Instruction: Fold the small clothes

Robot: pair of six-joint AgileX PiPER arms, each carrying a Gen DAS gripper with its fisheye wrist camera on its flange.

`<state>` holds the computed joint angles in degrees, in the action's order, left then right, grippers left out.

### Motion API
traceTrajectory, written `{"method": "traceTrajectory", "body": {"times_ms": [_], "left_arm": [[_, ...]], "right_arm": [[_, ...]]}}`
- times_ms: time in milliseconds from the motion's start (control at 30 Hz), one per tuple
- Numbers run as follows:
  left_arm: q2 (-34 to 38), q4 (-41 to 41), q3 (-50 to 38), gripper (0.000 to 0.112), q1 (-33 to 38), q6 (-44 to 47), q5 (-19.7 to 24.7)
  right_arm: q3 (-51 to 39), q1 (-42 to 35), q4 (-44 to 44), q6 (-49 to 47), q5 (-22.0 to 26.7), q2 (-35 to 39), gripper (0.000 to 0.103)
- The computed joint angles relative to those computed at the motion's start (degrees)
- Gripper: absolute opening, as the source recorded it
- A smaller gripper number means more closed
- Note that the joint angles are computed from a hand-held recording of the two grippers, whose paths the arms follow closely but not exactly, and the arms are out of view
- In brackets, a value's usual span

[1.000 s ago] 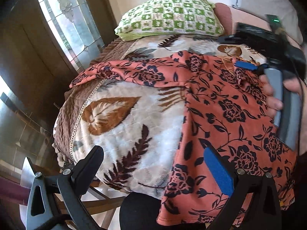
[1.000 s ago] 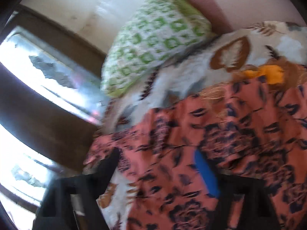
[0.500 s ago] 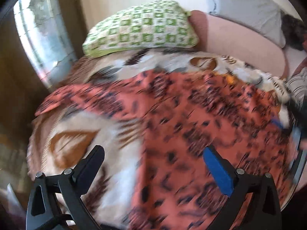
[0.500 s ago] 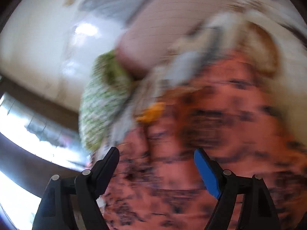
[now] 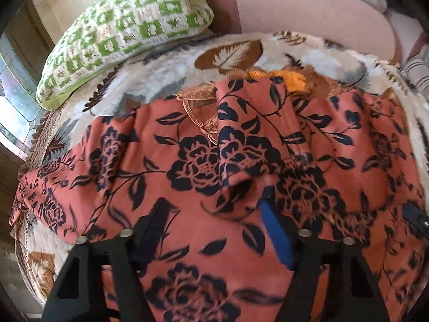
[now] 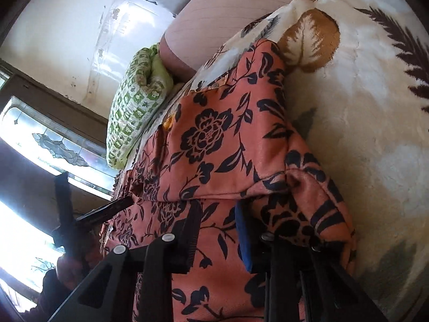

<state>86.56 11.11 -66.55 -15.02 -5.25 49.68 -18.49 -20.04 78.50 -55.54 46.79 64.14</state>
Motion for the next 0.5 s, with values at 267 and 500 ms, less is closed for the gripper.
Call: {"method": "traceTrajectory", "body": {"times_ms": [267, 500], "left_arm": [[8.2, -8.7, -8.4, 0.021, 3.3, 2.6, 1.8], [4.5, -19.7, -4.4, 0.011, 14.0, 6.0, -1.7]], "right_arm": [[-0.7, -3.1, -3.2, 4.7, 3.0, -0.4, 0.029], [-0.7, -2.2, -2.8, 5.0, 1.9, -0.3, 0.029]]}}
